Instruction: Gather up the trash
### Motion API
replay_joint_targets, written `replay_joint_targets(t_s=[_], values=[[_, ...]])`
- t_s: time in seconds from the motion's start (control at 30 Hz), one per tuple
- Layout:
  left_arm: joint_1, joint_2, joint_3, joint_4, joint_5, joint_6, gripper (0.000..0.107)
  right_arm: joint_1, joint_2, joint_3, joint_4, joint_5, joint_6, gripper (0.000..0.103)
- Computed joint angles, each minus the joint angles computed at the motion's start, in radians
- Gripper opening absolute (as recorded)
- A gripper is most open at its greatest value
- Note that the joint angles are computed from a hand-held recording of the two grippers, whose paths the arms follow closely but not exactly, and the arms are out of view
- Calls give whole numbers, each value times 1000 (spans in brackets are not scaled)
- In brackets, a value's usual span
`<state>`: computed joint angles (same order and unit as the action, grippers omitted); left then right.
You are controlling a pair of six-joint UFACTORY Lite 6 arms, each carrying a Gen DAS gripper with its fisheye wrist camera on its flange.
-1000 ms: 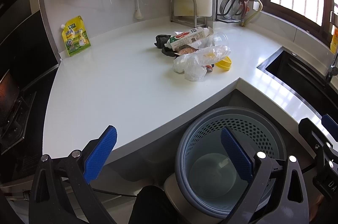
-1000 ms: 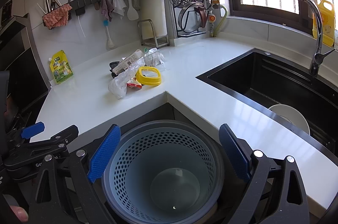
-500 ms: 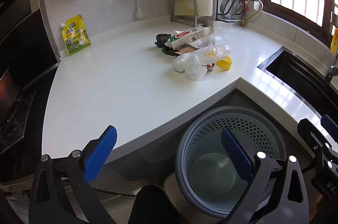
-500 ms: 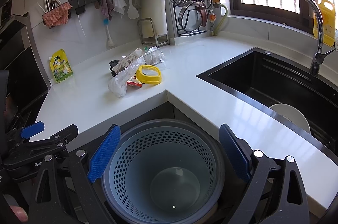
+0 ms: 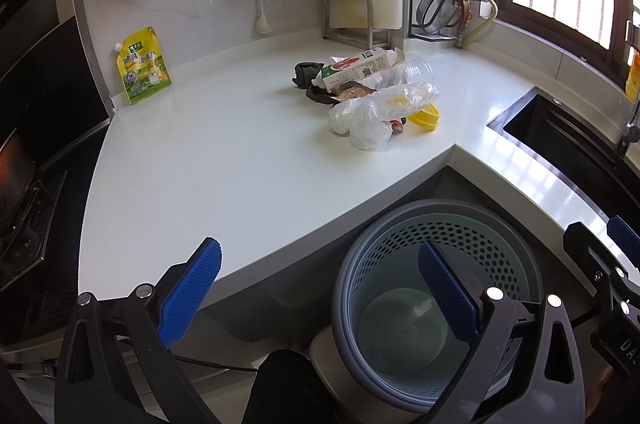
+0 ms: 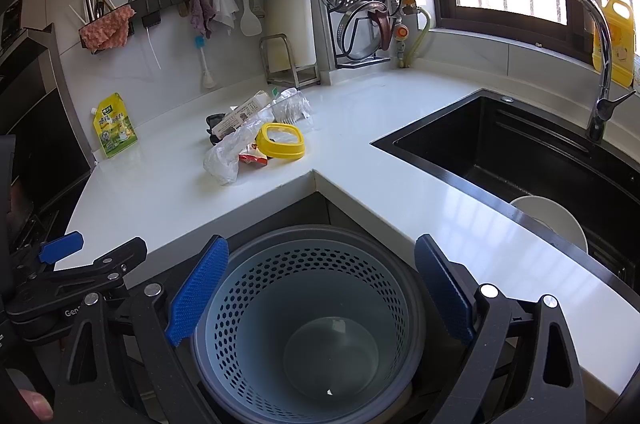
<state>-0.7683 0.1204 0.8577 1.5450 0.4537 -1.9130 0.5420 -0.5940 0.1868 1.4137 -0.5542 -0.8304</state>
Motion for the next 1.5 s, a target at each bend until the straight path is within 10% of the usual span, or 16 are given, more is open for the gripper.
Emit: replay_joint_targets(t_s=[0.4, 0.8, 1.37, 1.5], values=[[30, 28, 20, 54, -34, -49, 97, -56, 13, -18, -115, 37, 90, 90], [107, 283, 293, 291, -89, -209, 97, -408, 229, 51, -863, 140, 645, 90], [145, 857, 1074, -372, -80, 483, 95, -660, 522, 229, -1408, 82, 1067, 90], [151, 884, 1115, -394, -93, 514, 70, -665, 590, 271, -1429, 67, 1087, 90]])
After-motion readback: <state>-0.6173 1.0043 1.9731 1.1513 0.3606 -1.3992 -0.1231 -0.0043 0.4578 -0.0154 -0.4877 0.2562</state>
